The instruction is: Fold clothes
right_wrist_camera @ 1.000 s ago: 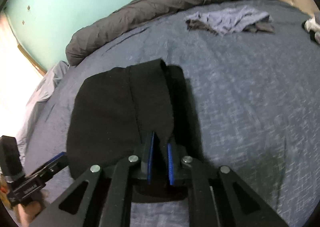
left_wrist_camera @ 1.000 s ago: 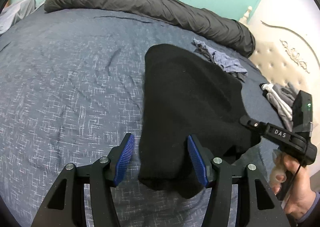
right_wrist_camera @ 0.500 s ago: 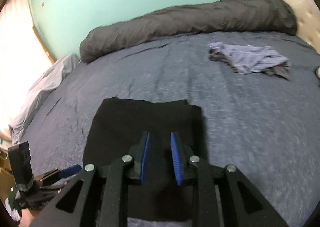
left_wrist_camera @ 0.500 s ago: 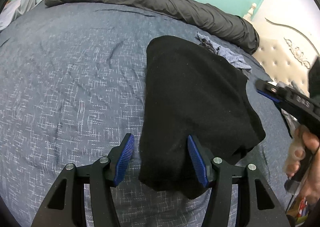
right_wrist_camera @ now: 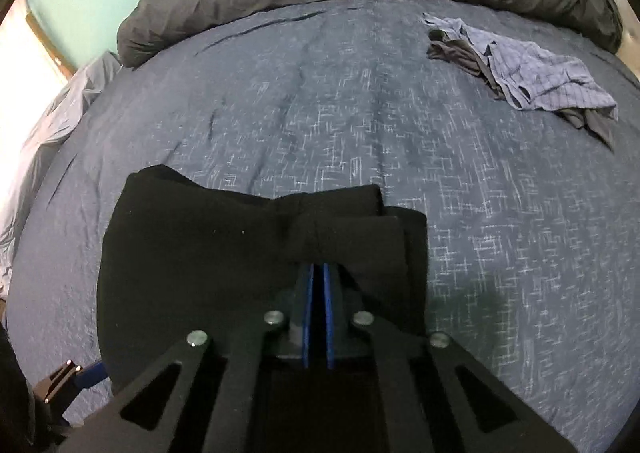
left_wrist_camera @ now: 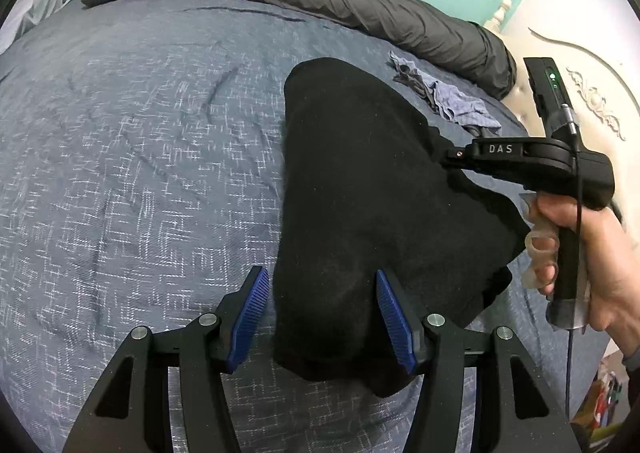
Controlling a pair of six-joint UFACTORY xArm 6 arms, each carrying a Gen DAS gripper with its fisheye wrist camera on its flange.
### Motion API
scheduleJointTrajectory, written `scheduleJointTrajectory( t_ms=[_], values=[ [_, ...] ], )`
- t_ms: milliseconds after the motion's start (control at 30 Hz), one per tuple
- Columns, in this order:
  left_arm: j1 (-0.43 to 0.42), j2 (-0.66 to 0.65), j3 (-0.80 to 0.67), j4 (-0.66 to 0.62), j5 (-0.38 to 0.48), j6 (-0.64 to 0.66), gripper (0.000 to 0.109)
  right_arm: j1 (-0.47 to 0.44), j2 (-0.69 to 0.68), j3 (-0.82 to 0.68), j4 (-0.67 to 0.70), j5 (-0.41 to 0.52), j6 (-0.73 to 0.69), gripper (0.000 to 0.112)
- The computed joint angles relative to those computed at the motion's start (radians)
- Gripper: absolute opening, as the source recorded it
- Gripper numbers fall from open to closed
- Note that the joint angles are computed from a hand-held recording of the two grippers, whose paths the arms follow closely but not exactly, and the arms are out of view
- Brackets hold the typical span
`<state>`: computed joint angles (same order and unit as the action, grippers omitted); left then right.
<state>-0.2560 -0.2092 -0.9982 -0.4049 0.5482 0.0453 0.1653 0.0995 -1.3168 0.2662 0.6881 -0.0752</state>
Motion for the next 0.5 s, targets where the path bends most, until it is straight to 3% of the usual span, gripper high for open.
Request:
scheduleJointTrajectory(
  t_ms=[67,267,367,500],
  values=[
    [0.002,-0.003,0.002,0.0,0.003,-0.003,0.06,-0.004,-0.044,0.041,-0.001,-0.043,0.027,0.003],
    [0.007,-0.009,0.003,-0.002,0.008,-0.004,0.06,0.024,-0.289,0.277,0.186,-0.172,-0.129,0.004],
    [0.006,-0.013,0.006,-0.002,0.003,-0.006,0.06,0.065,-0.37,0.39,0.173,-0.206,-0.114,0.004],
    [0.011,-0.021,0.009,-0.043,0.018,0.027,0.06,0.089,-0.379,0.491,0.099,-0.251,-0.034,0.004]
  ],
)
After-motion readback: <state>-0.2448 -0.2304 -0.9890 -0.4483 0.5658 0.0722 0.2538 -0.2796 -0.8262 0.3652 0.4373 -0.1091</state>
